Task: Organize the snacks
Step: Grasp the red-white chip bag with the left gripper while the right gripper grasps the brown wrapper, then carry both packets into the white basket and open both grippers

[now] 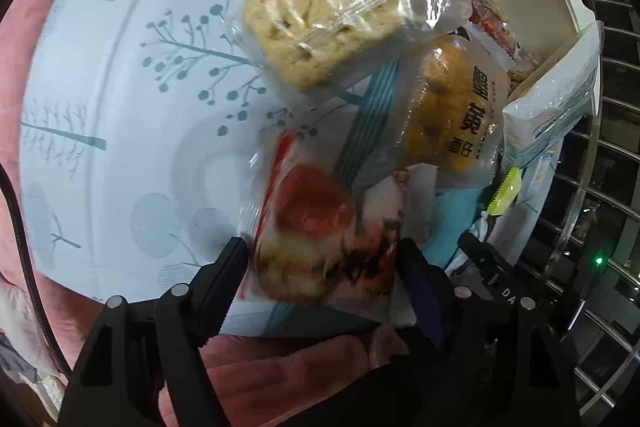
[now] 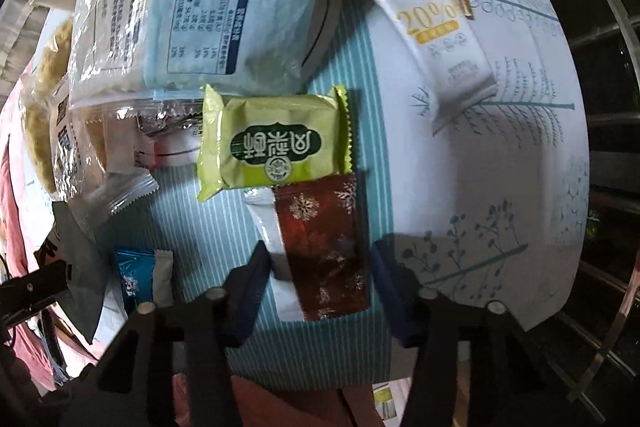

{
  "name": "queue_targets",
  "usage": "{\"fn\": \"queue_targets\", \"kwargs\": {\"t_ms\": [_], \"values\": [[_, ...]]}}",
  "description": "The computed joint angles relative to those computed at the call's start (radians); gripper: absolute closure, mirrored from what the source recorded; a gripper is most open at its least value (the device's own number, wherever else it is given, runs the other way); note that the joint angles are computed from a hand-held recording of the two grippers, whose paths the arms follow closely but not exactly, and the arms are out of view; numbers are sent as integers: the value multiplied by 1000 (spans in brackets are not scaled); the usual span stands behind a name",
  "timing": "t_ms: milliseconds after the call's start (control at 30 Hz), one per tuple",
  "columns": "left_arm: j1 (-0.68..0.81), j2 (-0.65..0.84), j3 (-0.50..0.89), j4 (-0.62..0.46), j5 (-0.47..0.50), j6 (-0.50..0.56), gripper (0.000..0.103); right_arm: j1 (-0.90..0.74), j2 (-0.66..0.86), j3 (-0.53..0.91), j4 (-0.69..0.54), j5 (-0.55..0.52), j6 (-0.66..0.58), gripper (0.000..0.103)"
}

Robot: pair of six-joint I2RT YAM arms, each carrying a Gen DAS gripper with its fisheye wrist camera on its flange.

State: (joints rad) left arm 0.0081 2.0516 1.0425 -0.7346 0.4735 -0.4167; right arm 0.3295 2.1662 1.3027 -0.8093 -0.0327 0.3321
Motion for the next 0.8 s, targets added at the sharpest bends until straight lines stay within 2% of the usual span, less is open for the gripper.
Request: {"fn": "queue_targets", "kwargs": {"t_ms": [167, 267, 367, 500, 567, 800], "values": [[6, 15, -28, 49, 43, -39, 35, 21, -3, -49, 81, -6, 10, 62], [7, -8, -65, 82, 53, -61, 39, 9, -68, -78, 60, -11, -8, 66], [13, -69, -106, 64, 35, -70, 40, 14, -150, -149, 65, -22, -19, 67], [-20, -125, -101, 16, -3, -115, 40, 2, -225, -241, 106, -55, -27, 68], [-16, -183, -101, -32, -26, -105, 40, -22, -287, -288, 117, -73, -37, 68], [-70, -329, -26, -188, -93, -145, 39, -143, -478, -321, 26, -124, -126, 68]]}}
